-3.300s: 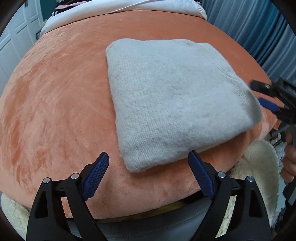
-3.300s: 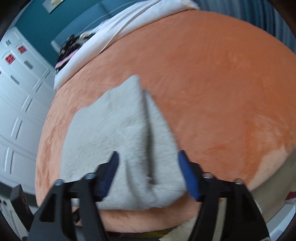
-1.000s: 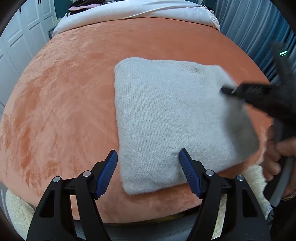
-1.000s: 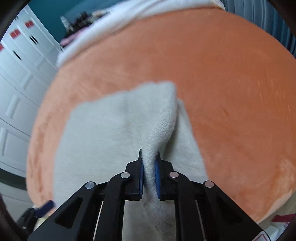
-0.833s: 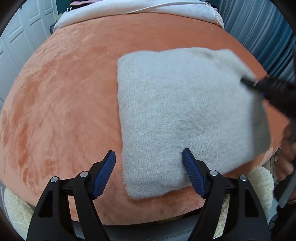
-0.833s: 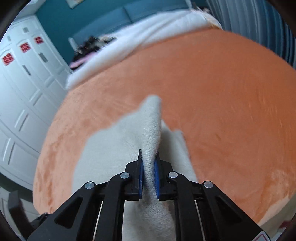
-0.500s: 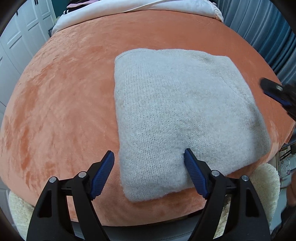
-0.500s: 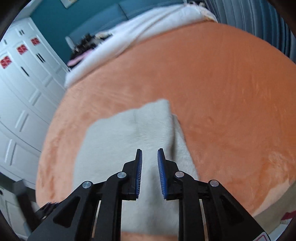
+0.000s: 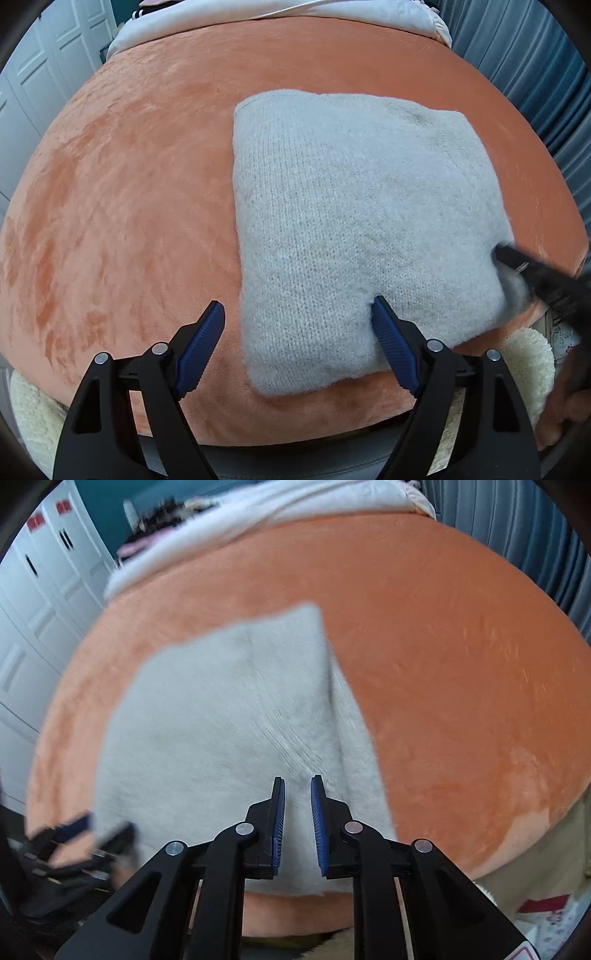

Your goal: Fold small clothes

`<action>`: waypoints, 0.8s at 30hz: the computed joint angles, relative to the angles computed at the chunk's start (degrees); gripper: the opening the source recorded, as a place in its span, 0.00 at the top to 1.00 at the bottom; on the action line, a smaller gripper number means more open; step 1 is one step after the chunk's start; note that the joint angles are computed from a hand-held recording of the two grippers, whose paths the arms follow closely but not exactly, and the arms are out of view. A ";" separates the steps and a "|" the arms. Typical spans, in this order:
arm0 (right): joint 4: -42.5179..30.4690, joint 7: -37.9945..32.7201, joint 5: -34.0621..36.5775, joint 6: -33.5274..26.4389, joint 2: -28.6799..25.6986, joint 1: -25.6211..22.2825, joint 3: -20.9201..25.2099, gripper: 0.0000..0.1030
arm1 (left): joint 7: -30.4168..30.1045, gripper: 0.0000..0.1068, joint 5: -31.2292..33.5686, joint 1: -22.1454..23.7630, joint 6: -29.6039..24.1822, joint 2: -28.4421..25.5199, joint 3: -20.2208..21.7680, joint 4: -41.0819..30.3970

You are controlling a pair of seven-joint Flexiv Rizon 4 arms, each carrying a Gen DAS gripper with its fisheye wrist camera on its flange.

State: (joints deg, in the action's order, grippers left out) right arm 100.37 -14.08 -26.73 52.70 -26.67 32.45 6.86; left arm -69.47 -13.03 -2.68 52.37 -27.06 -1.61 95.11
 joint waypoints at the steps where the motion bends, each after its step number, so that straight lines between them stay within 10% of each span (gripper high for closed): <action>1: 1.75 1.95 -3.26 1.92 0.08 -0.08 -0.66 0.89 | -0.21 0.22 -0.26 0.10 -0.78 -0.24 -0.08 -0.25; 5: 1.39 2.82 -3.76 2.96 3.18 0.20 -1.37 0.77 | 1.45 0.23 -6.87 2.94 -3.39 -0.11 -2.62 -0.21; 8: 7.79 16.03 -13.07 11.38 7.02 1.21 -6.33 0.11 | 3.63 0.15 -14.39 4.72 -1.42 0.52 -4.78 0.46; 15: 9.36 9.34 9.53 22.50 0.12 -7.62 3.07 0.08 | -5.99 0.10 -15.49 4.61 -12.60 -9.59 -3.60 -11.57; 21: 5.22 8.51 10.02 26.63 -3.95 -5.00 1.76 0.05 | -5.65 0.09 -19.70 5.71 -12.25 -11.27 -6.45 -11.18; 24: 2.32 8.06 9.80 22.31 -4.39 -2.81 -0.18 0.15 | -7.90 0.24 -17.89 4.16 -13.37 -10.69 -5.43 -12.65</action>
